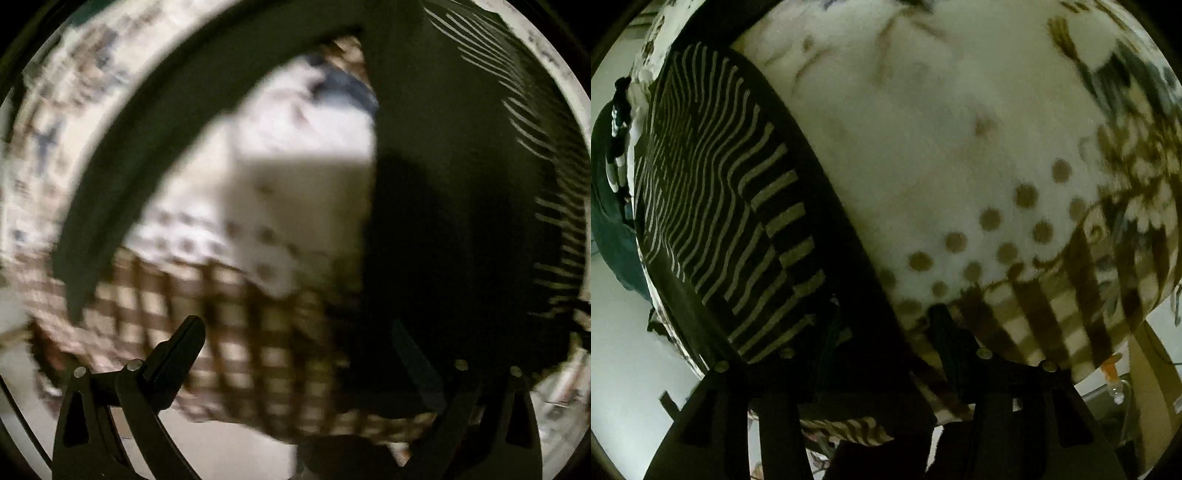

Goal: Fold small clothes

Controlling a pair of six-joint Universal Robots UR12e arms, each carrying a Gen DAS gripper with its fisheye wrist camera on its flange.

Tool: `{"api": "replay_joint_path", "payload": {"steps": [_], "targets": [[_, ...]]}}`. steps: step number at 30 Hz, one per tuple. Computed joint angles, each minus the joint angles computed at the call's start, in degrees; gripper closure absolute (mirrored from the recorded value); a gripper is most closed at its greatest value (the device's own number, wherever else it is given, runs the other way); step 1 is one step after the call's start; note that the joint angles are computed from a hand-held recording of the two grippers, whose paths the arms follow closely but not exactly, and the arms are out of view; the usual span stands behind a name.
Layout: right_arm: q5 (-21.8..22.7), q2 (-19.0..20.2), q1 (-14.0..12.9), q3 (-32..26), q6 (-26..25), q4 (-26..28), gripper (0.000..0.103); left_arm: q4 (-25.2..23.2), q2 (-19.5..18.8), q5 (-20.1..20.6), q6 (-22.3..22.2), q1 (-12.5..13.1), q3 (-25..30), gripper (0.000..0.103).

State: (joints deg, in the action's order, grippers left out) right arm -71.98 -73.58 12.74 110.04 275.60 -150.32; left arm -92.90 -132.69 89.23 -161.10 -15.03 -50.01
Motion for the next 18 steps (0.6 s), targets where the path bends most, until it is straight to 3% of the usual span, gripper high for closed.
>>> {"api": "replay_joint_path", "payload": {"steps": [1, 4, 5, 7, 9, 11, 12, 13, 14, 18], "targets": [[-0.3, 0.1, 0.3, -0.3, -0.2, 0.5, 0.049, -1.0, -0.1, -3.0, 0.2, 0.2, -0.1, 0.003], [-0.5, -0.2, 0.1, -1.0, -1.2, 2.5, 0.049, 0.0, 0.7, -7.0, 2.1, -0.2, -2.7, 0.028], [-0.7, 0.8, 0.0, -2.4, -1.7, 3.4, 0.049, 2.9, 1.7, -6.2, 2.7, -0.6, -4.8, 0.042], [-0.3, 0.5, -0.1, -1.9, -2.1, 3.6, 0.049, 7.3, 3.1, -4.3, 3.5, -1.4, -7.9, 0.059], [0.4, 0.5, -0.3, -1.7, -2.6, 3.7, 0.049, 8.8, 4.2, -5.6, 3.9, -1.1, -9.7, 0.098], [0.1, 1.0, 0.2, -2.7, -4.4, 6.0, 0.050, 9.2, 5.2, -7.5, 4.0, -0.6, -11.0, 0.098], [-0.9, 1.4, 0.6, -3.8, -5.8, 8.1, 0.061, 9.8, 5.8, -7.8, 4.9, -0.5, -11.7, 0.098], [-1.6, 1.4, 0.9, -4.7, -7.0, 10.2, 0.082, 9.9, 6.1, -8.0, 5.8, -0.4, -11.8, 0.098], [-2.1, 1.5, 1.1, -5.5, -7.8, 12.0, 0.095, 10.1, 6.4, -8.3, 6.5, -0.3, -12.0, 0.098], [-6.0, 0.8, 2.4, -9.2, -9.0, 21.6, 0.100, 10.7, 7.4, -9.0, 6.9, -0.2, -12.5, 0.098]]}}
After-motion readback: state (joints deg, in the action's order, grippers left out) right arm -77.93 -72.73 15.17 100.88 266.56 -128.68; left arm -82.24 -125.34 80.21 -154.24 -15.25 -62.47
